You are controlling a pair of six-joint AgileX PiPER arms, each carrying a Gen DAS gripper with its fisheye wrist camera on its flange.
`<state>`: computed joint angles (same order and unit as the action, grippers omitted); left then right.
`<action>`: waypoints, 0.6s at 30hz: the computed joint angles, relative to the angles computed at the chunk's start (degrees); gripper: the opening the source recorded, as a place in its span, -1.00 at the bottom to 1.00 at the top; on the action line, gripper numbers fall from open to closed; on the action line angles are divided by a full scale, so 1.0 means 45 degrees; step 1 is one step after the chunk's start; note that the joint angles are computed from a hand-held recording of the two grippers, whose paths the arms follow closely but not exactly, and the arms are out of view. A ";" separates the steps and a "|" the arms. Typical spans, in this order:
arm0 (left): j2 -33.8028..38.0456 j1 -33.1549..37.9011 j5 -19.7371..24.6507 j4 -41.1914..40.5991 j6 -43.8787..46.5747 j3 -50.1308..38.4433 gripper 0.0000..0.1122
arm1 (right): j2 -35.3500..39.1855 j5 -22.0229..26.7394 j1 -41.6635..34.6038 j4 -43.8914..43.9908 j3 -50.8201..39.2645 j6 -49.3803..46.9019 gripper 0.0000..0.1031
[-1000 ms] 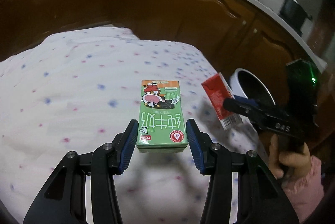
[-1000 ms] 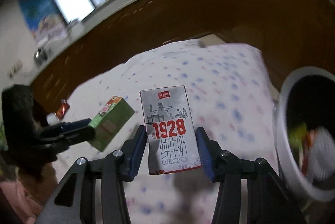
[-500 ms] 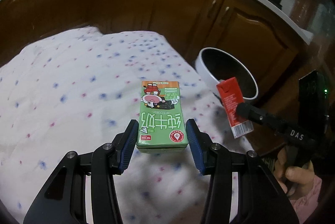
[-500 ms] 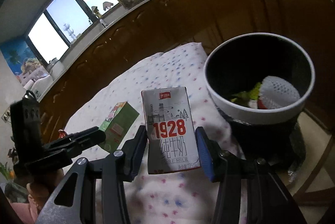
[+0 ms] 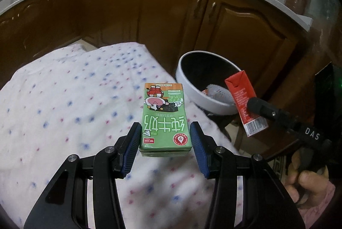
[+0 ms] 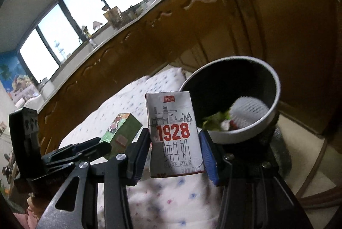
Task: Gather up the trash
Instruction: 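Carry both cartons over the black bin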
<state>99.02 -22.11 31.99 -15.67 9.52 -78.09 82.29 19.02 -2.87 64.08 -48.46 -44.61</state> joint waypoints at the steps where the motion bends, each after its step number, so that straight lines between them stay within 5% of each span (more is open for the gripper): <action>1: 0.0105 -0.0079 0.0033 0.0052 -0.0057 -0.0191 -0.17 | -0.0017 -0.0030 -0.0088 -0.0017 -0.0021 -0.0007 -0.07; 18: 0.2646 -0.1694 0.1181 0.2071 -0.1614 -0.4494 -0.17 | 0.0578 -0.0121 -0.1383 -0.1337 -0.1088 0.1031 -0.08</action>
<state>110.93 -29.73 37.30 -6.35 2.26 -98.31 84.89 18.48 -9.09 58.06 -53.35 -39.97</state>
